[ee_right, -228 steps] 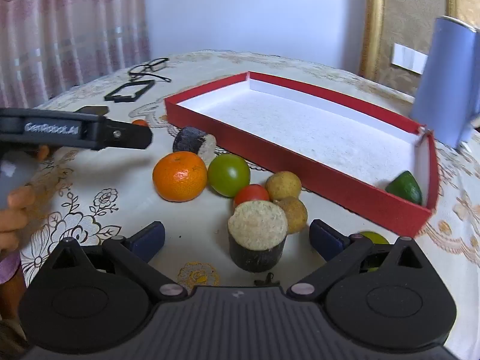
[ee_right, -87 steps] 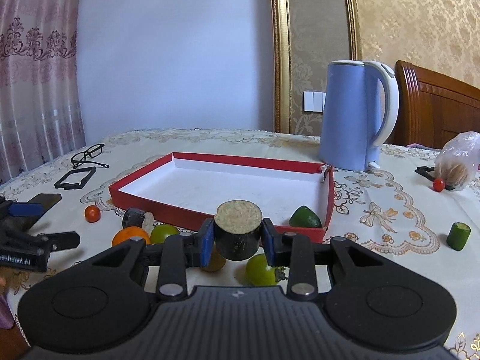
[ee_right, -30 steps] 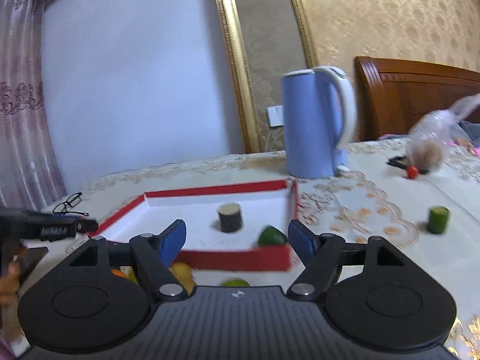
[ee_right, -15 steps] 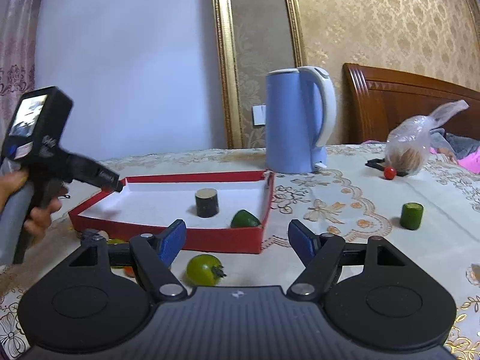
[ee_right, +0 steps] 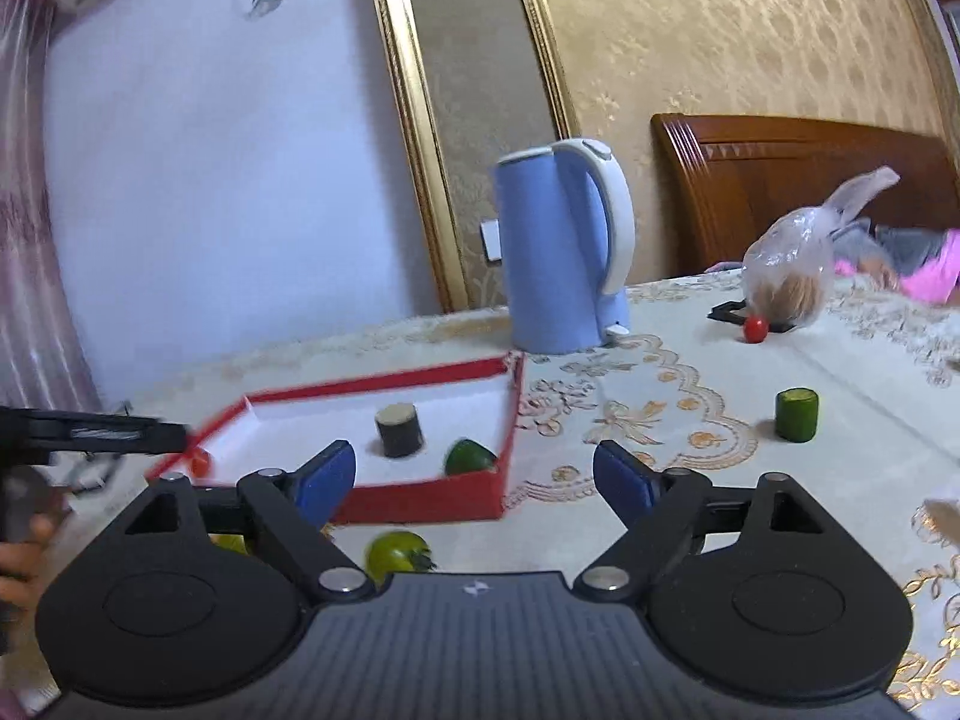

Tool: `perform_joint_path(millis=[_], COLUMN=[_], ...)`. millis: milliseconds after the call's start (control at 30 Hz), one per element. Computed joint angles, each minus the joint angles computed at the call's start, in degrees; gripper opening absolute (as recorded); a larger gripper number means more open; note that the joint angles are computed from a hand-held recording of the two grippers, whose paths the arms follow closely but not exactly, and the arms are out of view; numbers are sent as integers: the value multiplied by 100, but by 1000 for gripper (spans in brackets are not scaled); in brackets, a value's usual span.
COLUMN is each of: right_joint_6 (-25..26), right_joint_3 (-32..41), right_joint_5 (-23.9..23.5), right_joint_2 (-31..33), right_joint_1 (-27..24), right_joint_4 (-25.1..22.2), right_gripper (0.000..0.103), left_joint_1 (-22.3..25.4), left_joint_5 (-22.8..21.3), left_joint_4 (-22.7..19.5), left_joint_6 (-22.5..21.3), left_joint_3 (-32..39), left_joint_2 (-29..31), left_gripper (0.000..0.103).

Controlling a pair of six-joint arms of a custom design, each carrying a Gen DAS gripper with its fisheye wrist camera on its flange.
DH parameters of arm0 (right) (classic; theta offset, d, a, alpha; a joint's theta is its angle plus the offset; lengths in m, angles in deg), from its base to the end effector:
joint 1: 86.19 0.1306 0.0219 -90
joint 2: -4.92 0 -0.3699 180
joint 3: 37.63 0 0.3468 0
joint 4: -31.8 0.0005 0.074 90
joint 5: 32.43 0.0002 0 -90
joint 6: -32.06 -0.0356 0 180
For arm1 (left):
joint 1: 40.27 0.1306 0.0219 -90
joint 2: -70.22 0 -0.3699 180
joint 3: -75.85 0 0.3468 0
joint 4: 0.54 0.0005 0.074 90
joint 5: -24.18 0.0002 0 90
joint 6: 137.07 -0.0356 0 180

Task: Organize fruits
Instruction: 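Carry the red tomato into the tray and open the left tool, then reach the right tool to the green tomato and grasp it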

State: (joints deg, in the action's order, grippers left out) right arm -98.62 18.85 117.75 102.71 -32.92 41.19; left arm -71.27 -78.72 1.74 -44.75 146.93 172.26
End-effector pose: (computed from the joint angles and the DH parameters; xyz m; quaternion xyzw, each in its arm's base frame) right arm 0.2705 0.3100 0.2195 0.1590 0.7786 0.0080 0.6070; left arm 0.4253 -0.2469 0.2616 0.1562 0.8423 -0.0527 0.5131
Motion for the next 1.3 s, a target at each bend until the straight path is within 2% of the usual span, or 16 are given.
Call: perform_joint_path(millis=[67, 133, 267, 500, 600, 733, 900, 1000, 1067, 1300], right_joint_6=[127, 93, -88, -24, 148, 670, 1013, 1157, 1228, 1474], right_joint_3=[3, 53, 316, 503, 445, 488, 736, 821, 869, 1109], right_joint_5=[-222, -372, -221, -319, -621, -916, -961, -1176, -1393, -2013], right_joint_2=[70, 108, 247, 434, 451, 504, 580, 591, 607, 791], right_joint_1=[-44, -57, -25, -115, -161, -198, -293, -399, -476, -649], right_joint_4=[112, 1, -533, -919, -724, -586, -965, -1098, -1170, -1399], right_gripper=[87, 87, 87, 87, 87, 87, 87, 77, 64, 44], left_joint_1=[40, 64, 79, -3, -52, -40, 27, 82, 107, 175], left_joint_5=[13, -57, -157, -133, -303, -315, -218, -119, -74, 53], left_joint_4=[338, 693, 1074, 1772, 1760, 1758, 1558, 1434, 1376, 1283], left_joint_6=[-2, 11, -174, -593, -698, -627, -464, -333, -257, -113], left_joint_3=[-364, -674, -980, -1331, -1304, -1301, -1232, -1186, -1183, -1166], left_joint_2=[-125, -198, -185, -173, -123, -112, -112, -121, -136, -155], left_gripper=[103, 103, 103, 103, 103, 103, 103, 103, 103, 103])
